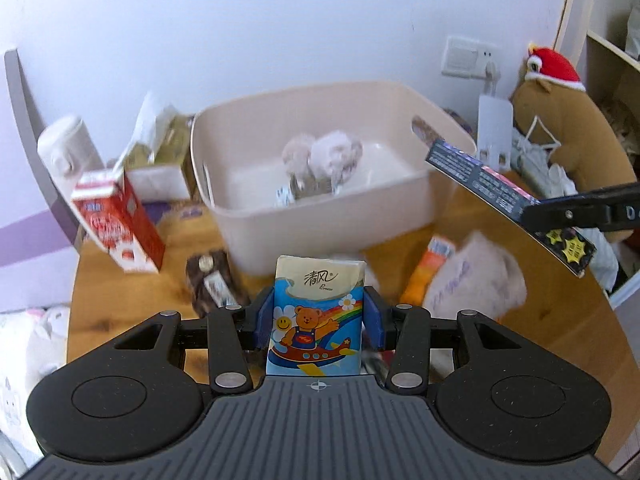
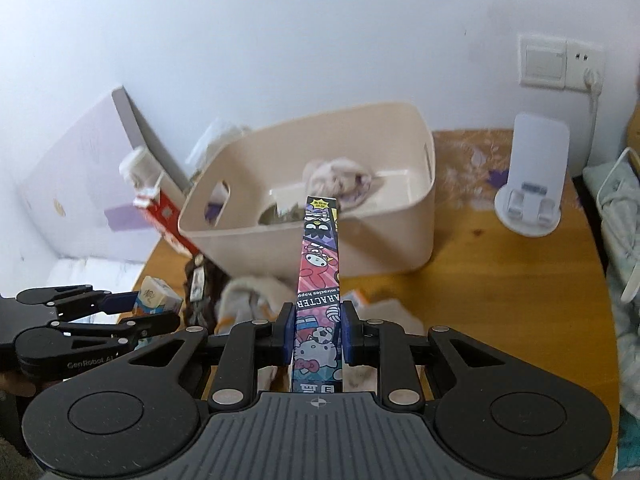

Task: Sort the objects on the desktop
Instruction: 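Carry the tissue pack and candy box into the basket and release them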

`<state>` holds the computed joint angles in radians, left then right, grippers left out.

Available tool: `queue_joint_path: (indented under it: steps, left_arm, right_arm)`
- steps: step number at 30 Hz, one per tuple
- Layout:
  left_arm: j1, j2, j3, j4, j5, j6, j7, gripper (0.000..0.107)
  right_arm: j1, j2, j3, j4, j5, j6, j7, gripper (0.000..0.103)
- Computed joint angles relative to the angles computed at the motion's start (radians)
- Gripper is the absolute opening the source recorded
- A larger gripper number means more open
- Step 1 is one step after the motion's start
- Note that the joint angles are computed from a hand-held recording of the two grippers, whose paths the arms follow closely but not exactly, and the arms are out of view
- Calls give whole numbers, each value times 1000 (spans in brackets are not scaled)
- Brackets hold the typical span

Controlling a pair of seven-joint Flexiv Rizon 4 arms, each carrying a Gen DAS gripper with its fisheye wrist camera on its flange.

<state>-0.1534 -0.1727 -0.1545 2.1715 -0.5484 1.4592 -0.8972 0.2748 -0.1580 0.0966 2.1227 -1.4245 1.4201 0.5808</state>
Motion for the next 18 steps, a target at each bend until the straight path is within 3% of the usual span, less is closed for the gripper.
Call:
queue_joint_path:
  steps: [5, 11, 14, 18]
  left_arm:
    - [12, -40, -31, -73, -24, 23, 18, 47]
    - [-10, -120, 11, -203, 94, -4, -77, 47]
    - [-37, -172, 51, -277, 180, -15, -152, 47]
    - [-131, -251, 187, -408, 352, -76, -342, 47]
  right_arm:
    - [-30, 24, -10, -8, -85, -1, 85, 21]
    - [-68, 18, -9, -42, -127, -13, 100, 21]
    - [-71, -4, -14, -65, -91, -29, 50, 21]
    - [-59, -43, -28, -106, -57, -74, -31, 21]
